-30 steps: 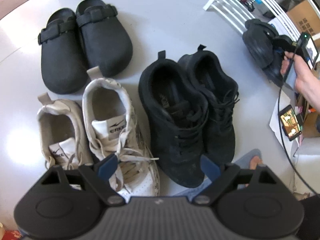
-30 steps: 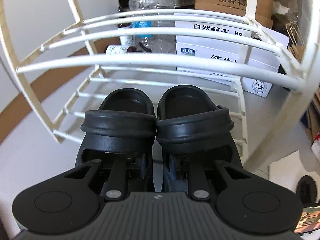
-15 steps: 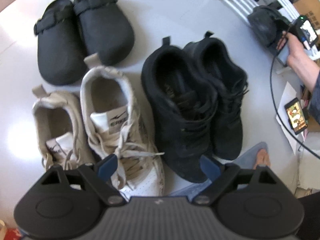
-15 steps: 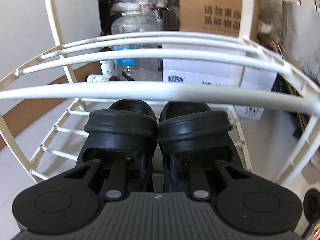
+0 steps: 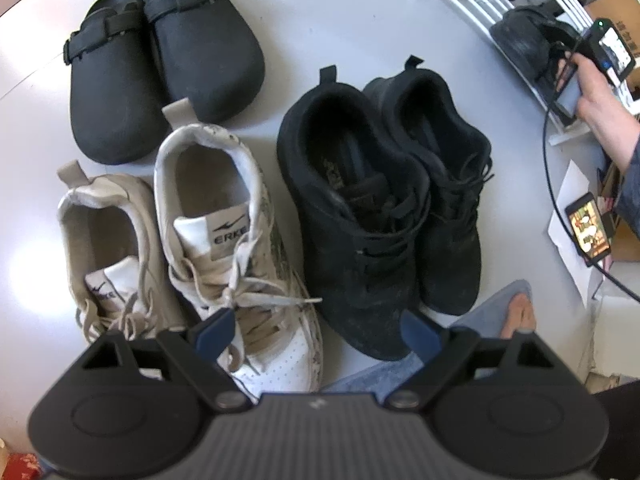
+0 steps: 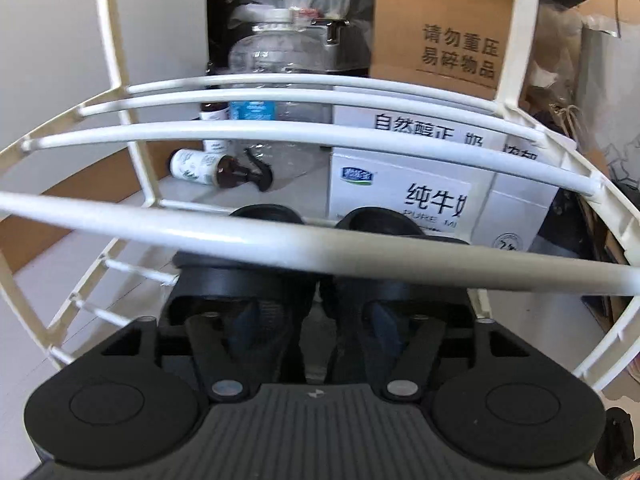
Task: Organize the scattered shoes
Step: 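Lower the clog pair onto the rack's bottom shelf with the right tool, then open the right tool to release the clogs on the rack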
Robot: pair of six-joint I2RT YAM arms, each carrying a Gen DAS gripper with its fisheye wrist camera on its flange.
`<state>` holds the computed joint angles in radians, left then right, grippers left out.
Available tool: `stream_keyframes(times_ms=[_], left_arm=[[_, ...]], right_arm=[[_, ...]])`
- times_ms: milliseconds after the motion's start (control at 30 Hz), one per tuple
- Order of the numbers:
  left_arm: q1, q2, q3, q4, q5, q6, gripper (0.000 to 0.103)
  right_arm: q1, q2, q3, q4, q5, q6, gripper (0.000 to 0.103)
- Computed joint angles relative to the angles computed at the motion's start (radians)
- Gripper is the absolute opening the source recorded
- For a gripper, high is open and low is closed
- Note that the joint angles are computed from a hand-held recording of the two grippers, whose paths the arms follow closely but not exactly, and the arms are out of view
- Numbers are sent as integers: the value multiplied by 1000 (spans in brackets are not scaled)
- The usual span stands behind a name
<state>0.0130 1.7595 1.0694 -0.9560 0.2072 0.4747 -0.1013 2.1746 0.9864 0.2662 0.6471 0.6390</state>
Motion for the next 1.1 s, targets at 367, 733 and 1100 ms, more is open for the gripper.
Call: stream_keyframes(times_ms=[367,733,1100], left_arm=[[30,-33,66,-29,43,6,91],[-12,-182,69,-82,75,42,92],[-9,-274,65,-158,100,72,92]], right_arm=[[39,-128,-5,-214,18,103,86],[73,-362,0,-573,-103,68,86],[253,-633,127,-975,-184,-51,86]])
